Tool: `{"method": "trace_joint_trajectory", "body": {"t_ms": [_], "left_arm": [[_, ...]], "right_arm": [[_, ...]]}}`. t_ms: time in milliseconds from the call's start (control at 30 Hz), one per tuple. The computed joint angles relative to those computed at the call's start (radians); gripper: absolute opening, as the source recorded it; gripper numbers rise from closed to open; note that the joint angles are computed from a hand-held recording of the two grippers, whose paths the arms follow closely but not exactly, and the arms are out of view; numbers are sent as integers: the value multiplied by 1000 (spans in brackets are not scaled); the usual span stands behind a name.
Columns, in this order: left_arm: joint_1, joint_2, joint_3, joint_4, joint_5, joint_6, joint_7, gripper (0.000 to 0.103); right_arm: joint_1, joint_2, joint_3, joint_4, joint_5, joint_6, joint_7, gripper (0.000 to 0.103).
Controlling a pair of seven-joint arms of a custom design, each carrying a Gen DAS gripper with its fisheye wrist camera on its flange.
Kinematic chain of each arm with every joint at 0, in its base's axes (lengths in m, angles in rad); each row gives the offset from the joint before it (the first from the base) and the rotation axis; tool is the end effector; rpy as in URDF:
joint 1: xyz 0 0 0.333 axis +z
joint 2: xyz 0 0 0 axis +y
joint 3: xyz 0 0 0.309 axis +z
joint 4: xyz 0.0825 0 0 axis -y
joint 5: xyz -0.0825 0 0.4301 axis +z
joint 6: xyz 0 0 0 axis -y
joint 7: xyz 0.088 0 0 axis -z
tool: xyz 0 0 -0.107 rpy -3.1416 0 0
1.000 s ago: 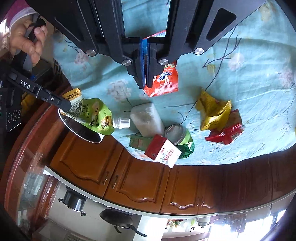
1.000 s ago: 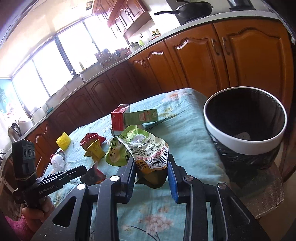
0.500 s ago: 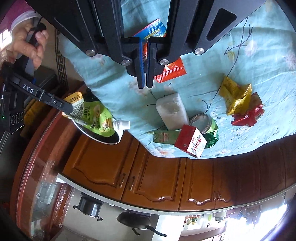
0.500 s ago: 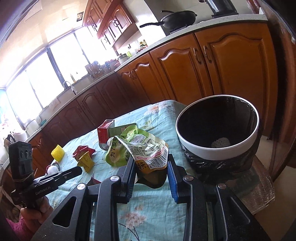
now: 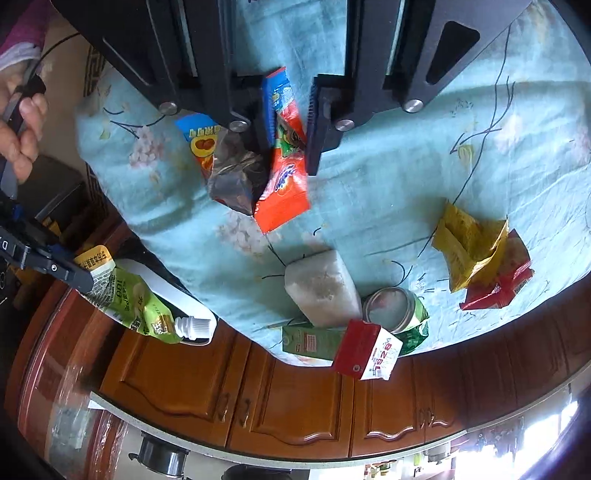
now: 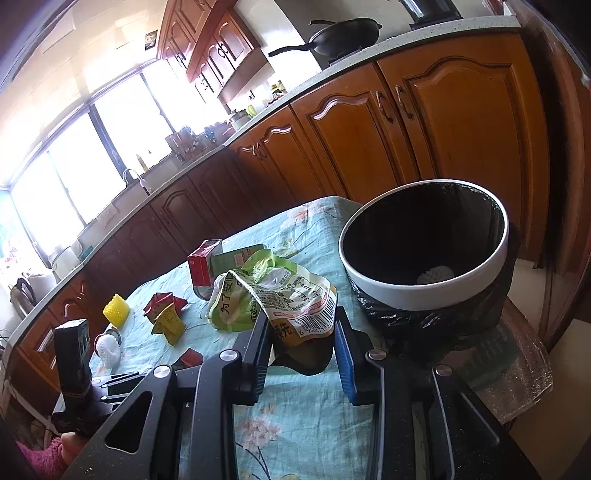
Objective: Collect trash
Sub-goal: 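Carry both packets over the bin and open both grippers to drop them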
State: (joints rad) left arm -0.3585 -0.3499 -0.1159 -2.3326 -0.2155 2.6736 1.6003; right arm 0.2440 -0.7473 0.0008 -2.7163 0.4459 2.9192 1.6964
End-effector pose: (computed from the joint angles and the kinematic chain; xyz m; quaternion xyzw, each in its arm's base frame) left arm 0.4769 -0.2421 0.5269 -0.5372 0.7709 -0.3163 0.1307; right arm 0.4089 0.0745 0.5288 -0.5362 0.7024 -0.1350 0.4482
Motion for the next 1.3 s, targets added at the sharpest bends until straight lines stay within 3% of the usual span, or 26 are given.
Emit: {"method": "trace_joint_trajectory", "body": {"t_ms": [133,367,667,967,1300], "left_arm": [[-36,21,26,29,-80,21,66,2],[-51,100,7,122,-143,27,150,2],[-6,287,-73,331,-173,12,199,2],[46,478,-162,548,-74,-5,162,2],[37,663,-198,767,104,-76,34,2]], "right_arm": [[-21,-11,9,-6,-8,5,14,32],[-54,-20,11,-11,-29,5,29,32],[-153,-21,23,-1,-91,-25,51,32],[-250,34,32,46,-168,-53,60,32],[-328,102,56,100,-260,-96,96,32]]}}
